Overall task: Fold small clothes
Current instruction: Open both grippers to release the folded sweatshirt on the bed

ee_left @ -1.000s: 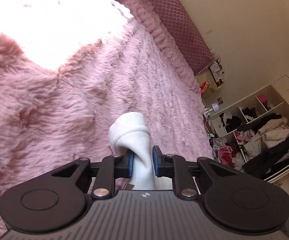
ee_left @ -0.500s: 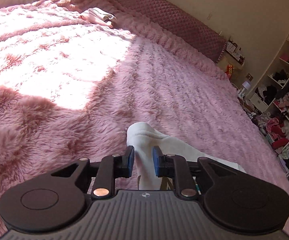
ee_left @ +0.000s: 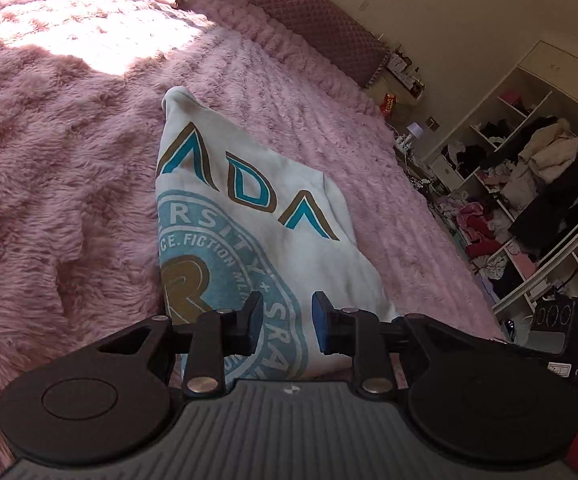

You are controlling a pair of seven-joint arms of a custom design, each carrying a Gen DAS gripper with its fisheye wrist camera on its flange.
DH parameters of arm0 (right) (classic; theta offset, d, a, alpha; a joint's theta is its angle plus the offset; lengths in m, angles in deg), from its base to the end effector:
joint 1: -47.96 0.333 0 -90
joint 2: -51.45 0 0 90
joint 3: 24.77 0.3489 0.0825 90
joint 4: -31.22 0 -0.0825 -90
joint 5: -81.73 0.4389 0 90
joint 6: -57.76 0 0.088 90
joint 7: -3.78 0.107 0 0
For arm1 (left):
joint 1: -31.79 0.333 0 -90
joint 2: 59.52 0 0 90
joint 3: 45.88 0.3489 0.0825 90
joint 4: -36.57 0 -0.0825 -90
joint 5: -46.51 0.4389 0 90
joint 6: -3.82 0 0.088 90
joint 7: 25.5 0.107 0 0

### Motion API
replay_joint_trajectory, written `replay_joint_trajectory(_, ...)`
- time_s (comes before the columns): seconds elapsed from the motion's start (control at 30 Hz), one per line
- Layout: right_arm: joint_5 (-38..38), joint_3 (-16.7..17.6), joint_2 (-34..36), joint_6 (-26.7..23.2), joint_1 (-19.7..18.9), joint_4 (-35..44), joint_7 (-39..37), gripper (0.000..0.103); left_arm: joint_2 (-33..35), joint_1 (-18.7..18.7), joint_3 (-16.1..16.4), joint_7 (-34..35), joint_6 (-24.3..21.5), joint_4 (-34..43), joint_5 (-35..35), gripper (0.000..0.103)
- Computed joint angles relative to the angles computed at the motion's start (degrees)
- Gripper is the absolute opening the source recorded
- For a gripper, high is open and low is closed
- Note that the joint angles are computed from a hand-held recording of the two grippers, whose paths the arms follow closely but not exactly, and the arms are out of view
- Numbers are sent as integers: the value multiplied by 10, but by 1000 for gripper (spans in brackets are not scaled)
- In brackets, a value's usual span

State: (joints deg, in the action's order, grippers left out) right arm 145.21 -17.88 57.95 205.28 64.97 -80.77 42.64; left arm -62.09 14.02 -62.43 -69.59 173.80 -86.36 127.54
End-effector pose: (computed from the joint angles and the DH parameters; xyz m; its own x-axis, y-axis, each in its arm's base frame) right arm 0.6204 0.2558 0.4748 0.5681 -0.6912 -0.4466 -0.7319 -0.1762 -0.6582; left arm 0.4542 -0.3935 0.4808 0.0860 -0.7827 0.6165 -0.6065 -0.5320 -0.5908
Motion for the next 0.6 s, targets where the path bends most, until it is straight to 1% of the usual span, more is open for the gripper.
replay_joint_trajectory(0.03,-11,0,3,6,2,0,4,53,10,1,0,-9,5,2,-1,30)
replay_joint_trajectory(0.07,-34,-1,8,8,5,2,23,53,18,0,3,22,12,1,-38,31)
replay_joint_trajectory(0.1,-68,-4,14,11,9,4,56,53,23,-4,3,86,-1,-7,-107,30)
replay_joint_trajectory(0.13,-100,-7,18,15,12,4,85,53,28,-5,4,110,-1,-13,-139,22)
replay_joint_trajectory(0.17,-125,-9,23,19,14,4,107,50,33,-5,8,107,9,-18,-148,21)
replay_joint_trajectory(0.2,-129,-9,27,15,11,5,113,49,36,-5,11,85,15,-22,-142,13)
replay_joint_trajectory(0.23,-122,-7,29,9,6,4,110,49,36,-4,16,40,23,-26,-117,7)
replay_joint_trajectory(0.27,-114,-5,30,6,2,3,107,48,34,-3,19,-5,31,-26,-81,6)
replay_joint_trajectory(0.3,-107,-4,29,6,-1,0,103,48,29,-2,22,-90,38,-25,-11,7)
replay_joint_trajectory(0.33,-101,-2,28,7,-2,-1,101,48,22,-2,21,-149,36,-23,43,12)
replay_joint_trajectory(0.37,-88,-1,23,7,-5,-5,97,49,14,-2,18,-168,28,-25,62,17)
replay_joint_trajectory(0.4,-72,0,19,6,-8,-8,90,51,1,-4,13,-161,12,-32,59,27)
replay_joint_trajectory(0.43,-53,1,14,6,-11,-10,82,53,-11,-7,7,-138,-5,-41,43,34)
replay_joint_trajectory(0.47,-36,2,9,7,-12,-15,73,55,-25,-12,0,-80,-29,-51,0,37)
replay_joint_trajectory(0.53,-26,0,3,11,-11,-19,62,56,-43,-25,-13,49,-76,-63,-92,39)
replay_joint_trajectory(0.57,-30,-1,0,13,-9,-21,60,56,-46,-27,-16,86,-86,-66,-118,39)
replay_joint_trajectory(0.6,-31,-1,-1,11,-8,-21,58,57,-46,-33,-20,140,-101,-66,-157,39)
